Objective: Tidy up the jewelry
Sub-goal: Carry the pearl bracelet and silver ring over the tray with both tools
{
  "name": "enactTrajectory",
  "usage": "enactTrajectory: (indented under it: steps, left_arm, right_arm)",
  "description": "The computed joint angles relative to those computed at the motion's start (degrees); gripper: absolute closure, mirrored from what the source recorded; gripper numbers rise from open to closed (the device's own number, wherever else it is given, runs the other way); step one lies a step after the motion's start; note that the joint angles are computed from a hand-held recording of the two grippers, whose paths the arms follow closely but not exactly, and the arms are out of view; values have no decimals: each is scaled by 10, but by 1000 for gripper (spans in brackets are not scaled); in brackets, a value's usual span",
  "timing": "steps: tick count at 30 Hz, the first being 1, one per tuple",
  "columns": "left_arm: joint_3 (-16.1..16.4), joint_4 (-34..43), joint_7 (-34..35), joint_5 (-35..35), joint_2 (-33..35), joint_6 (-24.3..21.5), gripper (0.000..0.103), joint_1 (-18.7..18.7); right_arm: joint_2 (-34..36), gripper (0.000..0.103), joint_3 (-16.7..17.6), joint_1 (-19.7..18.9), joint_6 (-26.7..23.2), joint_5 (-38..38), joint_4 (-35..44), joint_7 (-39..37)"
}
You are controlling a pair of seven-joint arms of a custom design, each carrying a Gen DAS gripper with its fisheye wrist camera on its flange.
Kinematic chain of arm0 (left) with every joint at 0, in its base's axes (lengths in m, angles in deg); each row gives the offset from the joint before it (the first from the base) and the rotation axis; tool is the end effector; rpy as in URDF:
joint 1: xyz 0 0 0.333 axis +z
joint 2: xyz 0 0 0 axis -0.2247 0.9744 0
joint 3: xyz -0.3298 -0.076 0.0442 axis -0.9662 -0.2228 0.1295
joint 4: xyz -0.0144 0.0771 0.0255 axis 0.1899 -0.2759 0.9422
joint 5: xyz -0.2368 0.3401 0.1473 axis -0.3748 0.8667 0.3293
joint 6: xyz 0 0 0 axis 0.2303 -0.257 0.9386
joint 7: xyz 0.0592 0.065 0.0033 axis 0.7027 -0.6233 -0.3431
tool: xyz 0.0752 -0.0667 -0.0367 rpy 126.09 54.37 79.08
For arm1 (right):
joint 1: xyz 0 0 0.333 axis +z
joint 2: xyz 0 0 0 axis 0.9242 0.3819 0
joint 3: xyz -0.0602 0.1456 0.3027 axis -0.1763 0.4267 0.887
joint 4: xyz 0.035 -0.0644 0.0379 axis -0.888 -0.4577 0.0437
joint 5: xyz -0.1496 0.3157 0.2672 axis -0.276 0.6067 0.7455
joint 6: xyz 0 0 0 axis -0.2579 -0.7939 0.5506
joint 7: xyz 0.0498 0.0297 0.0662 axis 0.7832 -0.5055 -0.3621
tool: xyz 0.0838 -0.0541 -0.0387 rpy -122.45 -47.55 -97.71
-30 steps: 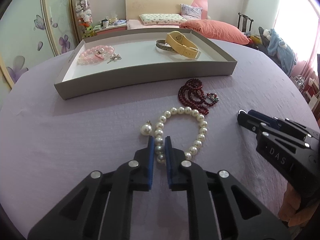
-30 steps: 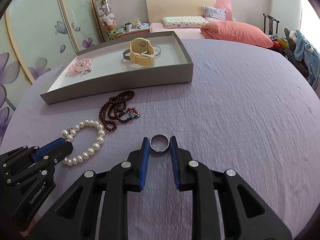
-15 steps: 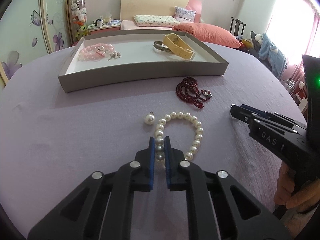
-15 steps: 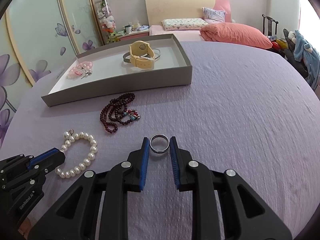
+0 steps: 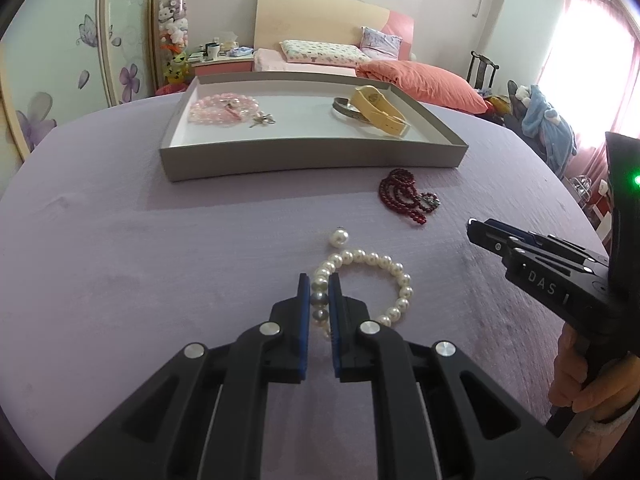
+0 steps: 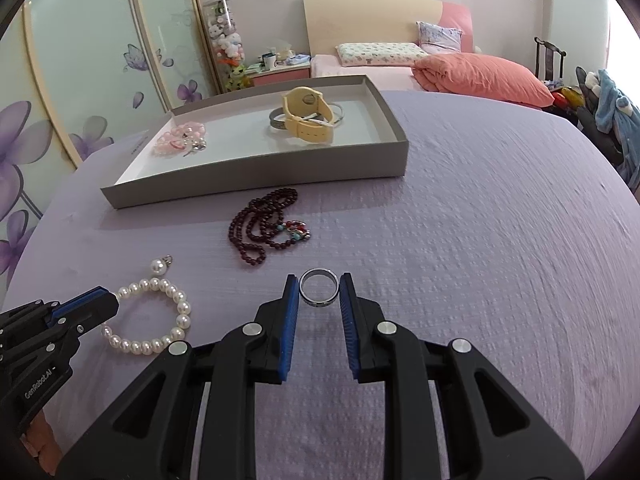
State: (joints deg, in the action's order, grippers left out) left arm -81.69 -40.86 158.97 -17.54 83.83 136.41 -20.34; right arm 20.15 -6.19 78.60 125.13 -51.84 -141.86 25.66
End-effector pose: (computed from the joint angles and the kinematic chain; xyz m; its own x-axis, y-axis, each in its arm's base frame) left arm 0.6161 -0.1775 0.5022 -0.2543 -0.9549 0.1534 -0.7634 0.1008 -0.6380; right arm 0.5810 0.1049 0.5168 0.0553 -0.9918 -0.1151 -0.7452 0.0358 -0.6659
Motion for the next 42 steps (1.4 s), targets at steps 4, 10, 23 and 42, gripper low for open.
enactTrajectory:
  steps: [4, 10, 23, 42]
  left_arm:
    - [1, -7, 17, -24, -8, 11, 93, 2]
    - [0, -15, 86, -99, -23, 38, 93, -2]
    - [4, -14, 187, -213, -41, 66, 93, -16]
    - [8, -12, 219, -259, -42, 86, 93, -21]
  right_arm:
    - [-4, 81, 2, 2, 6, -3, -3, 0]
    - [-8, 81, 1, 9, 18, 1, -6, -10]
    - [-16, 81, -4, 21, 42, 25, -13, -34]
    - [-29, 81, 5, 12, 88, -49, -26, 23]
